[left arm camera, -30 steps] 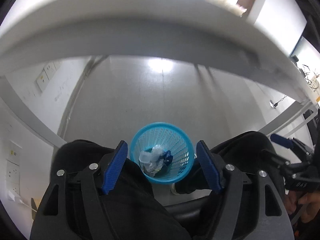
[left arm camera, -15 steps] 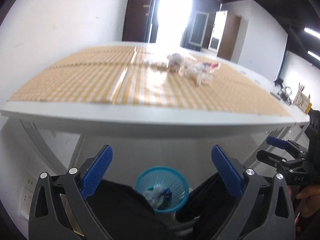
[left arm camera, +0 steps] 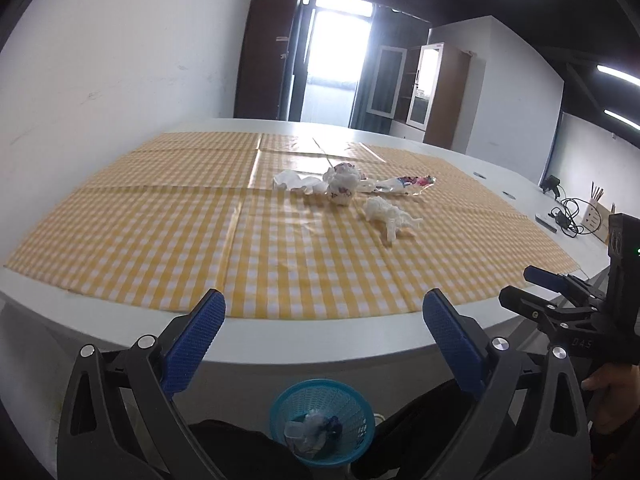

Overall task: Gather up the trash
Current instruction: 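Raise both open tools back toward the remaining trash on the table, then grasp the white plastic bag with the left tool while the right tool grasps the crumpled tissue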

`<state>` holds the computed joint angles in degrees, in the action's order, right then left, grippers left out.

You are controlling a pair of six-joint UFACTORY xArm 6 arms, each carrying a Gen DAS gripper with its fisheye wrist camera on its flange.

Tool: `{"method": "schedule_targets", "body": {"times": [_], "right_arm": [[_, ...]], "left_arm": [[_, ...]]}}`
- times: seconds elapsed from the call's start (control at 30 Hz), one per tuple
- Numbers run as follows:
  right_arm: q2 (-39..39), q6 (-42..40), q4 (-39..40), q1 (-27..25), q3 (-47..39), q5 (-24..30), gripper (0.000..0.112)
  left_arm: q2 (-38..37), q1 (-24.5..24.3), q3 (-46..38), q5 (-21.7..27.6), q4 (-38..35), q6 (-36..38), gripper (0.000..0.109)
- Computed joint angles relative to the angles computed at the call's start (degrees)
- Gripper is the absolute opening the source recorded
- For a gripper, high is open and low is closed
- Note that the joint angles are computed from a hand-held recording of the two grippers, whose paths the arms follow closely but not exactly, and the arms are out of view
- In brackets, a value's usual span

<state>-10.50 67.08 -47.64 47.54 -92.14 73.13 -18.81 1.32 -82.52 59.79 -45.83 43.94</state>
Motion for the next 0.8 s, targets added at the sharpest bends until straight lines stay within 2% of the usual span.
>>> {"method": "schedule_targets", "body": {"times": [0.33, 0.6, 0.8], "right_arm": [[5.26, -9.45, 6.25, -9.17, -5.82, -4.99, 0.094], [12.0, -18.42, 13.44, -16.08, -13.09, -6.76, 0.094], [15.91, -21.06, 20.66, -20.7, -16.91, -8.54, 0.094]], "left_arm": [[10.75, -5.43, -11.56, -3.24, 3.68, -3.68, 0.097], [22.65, -8.07, -26.71, 0.14, 6.96, -8.11, 0.097], [35.49, -10.79, -43.97, 5.37, 12.22, -14.96, 0.097]]}}
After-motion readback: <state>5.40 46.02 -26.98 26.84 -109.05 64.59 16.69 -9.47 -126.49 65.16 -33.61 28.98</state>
